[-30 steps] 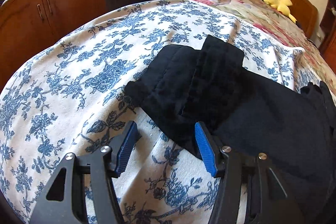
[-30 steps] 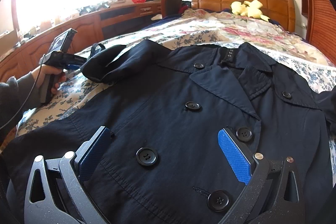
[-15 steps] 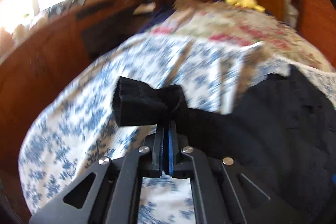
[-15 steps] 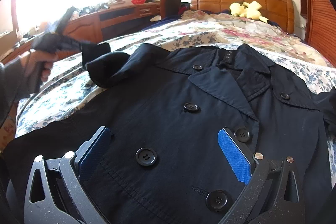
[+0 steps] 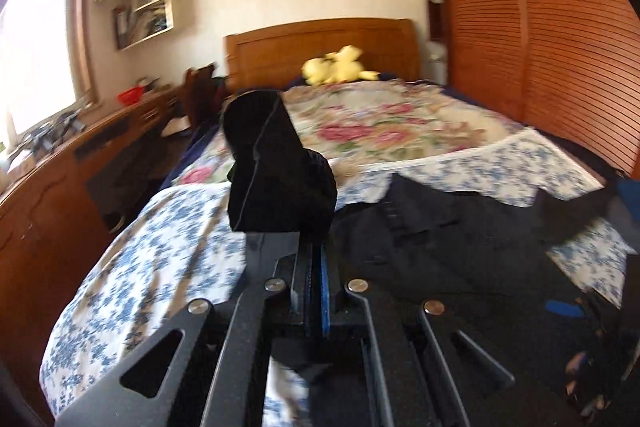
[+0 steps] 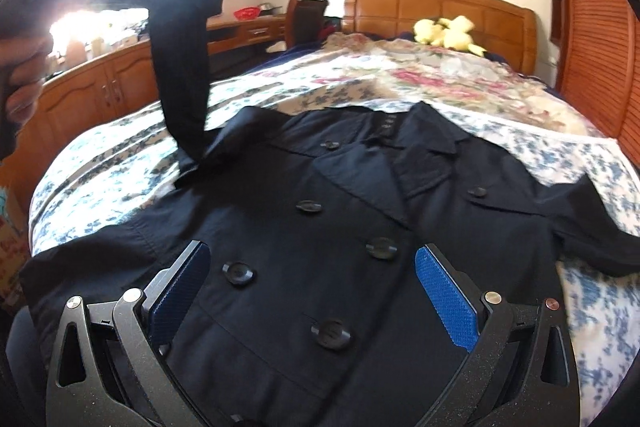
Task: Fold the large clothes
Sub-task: 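Lift the sleeve with the left gripper and fold it across the coat front while the right gripper pinches it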
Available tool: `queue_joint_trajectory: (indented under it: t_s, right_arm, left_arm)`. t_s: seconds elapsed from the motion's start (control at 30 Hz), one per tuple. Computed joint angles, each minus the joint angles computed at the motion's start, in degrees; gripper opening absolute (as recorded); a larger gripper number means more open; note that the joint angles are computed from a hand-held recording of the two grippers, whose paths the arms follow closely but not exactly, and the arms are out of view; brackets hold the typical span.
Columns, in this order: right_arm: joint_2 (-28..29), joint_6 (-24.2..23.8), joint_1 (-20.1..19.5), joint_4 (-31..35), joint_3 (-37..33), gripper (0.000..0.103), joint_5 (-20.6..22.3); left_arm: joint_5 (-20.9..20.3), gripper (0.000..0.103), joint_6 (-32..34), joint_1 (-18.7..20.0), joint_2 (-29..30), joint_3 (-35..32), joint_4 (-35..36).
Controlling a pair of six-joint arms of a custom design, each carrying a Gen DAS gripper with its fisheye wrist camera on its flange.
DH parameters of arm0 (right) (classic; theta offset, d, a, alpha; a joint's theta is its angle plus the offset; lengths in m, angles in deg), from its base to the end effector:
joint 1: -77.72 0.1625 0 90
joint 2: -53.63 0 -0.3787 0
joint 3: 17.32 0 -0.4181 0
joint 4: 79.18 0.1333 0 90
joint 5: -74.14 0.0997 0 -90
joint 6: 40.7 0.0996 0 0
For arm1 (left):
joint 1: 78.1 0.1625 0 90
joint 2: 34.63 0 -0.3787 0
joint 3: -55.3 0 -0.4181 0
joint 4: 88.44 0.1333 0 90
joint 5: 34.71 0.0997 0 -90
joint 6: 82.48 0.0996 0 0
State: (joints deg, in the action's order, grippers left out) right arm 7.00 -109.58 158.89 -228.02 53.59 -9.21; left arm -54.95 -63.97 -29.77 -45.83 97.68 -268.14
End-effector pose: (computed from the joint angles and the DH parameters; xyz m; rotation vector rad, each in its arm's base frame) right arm 0.0235 -0.7924 0.2410 1.4189 -2.3557 0.7663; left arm -0.3696 -0.7563 0.0866 0.2948 1.9137 -1.2423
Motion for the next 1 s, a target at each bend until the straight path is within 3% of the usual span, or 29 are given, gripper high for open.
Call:
queue_joint_trajectory:
  t_s: [0.17, 0.3, 0.53, 1.0]
  right_arm:
    - [-1.2, 1.6, -0.8, -1.5, -0.7, 0.103, -1.0]
    - [-1.8, 3.2, -1.0, -2.6, -1.3, 0.103, -2.0]
    - [-1.5, 6.0, -0.6, -5.2, -2.4, 0.103, -4.1]
    - [-3.0, 4.6, 0.2, -9.2, 1.8, 0.103, -6.7]
  left_arm:
    - [-4.1, 0.000, -2.3, -1.5, -1.1, 5.0, -0.3]
    - [-5.2, 0.000, -4.5, -2.5, -1.5, 9.6, -2.8]
    - [-6.4, 0.000, -11.9, -2.6, -0.6, 11.8, 0.2]
    - [-7.5, 0.008, -20.3, -4.5, -6.7, 26.0, 2.3]
